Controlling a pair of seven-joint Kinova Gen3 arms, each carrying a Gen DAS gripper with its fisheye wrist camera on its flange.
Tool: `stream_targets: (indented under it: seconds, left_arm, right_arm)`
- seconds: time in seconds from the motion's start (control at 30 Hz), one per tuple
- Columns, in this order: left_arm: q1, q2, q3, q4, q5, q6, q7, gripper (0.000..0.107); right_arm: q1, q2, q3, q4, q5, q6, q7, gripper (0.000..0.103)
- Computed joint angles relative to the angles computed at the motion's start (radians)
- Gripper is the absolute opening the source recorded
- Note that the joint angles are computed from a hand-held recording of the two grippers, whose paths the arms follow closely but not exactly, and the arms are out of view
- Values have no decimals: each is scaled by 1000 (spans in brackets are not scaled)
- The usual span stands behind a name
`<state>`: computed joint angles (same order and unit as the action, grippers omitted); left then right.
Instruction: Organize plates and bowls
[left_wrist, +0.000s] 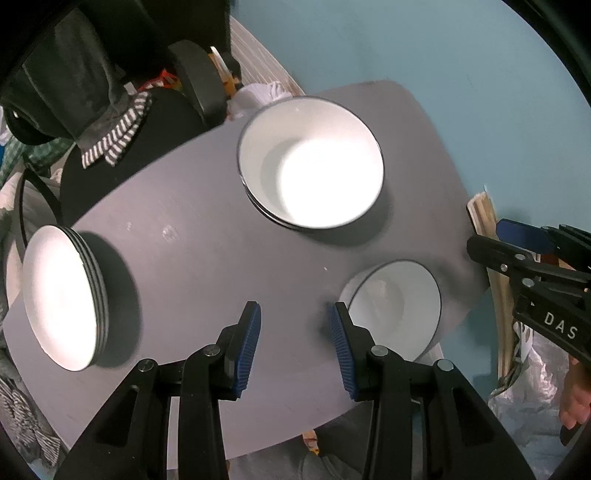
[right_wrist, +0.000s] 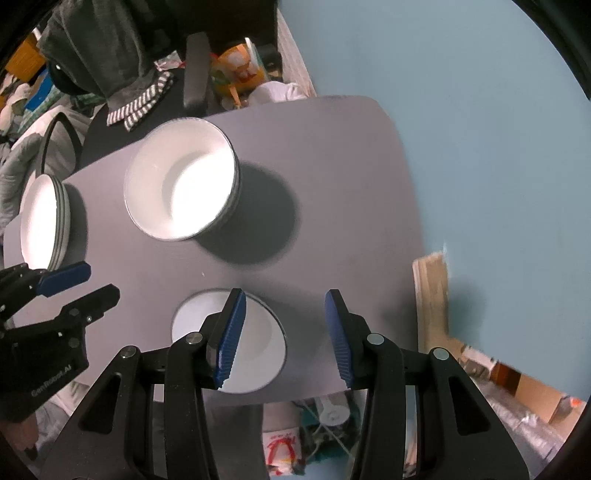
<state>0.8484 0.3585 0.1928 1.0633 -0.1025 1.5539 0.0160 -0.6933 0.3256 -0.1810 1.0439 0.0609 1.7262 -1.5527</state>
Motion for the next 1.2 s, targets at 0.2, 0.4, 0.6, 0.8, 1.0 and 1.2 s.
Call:
stream_targets:
  seconds: [0.2,0.4,0.6,0.8,1.0,1.2]
  left_arm:
    - [3,19,7,-2,14,-27,-33,40]
    - [22,43,7,-7,20,-42,-52,51]
    - [17,53,5,20,48,-90,-79,52]
    - [5,63,2,54,69,-141,-77,55]
    - [-6,72,0,89,87,-190,-78,55]
    - [-29,68,2,152,115,-262,-76,55]
  right_arm:
    - [33,-42,3,78,-10,-18,-10,43]
    - [59,-74,-4,164,-21,-51,-31,54]
    - [93,-90,-5,255,-45,-96,-51,54]
    - [123,-94,-7,333,-75,-156,-56,54]
    - [142,-82,-7,378,-98,-208,-58,54]
    - [143,-76,-12,416,-116,-257,-67,54]
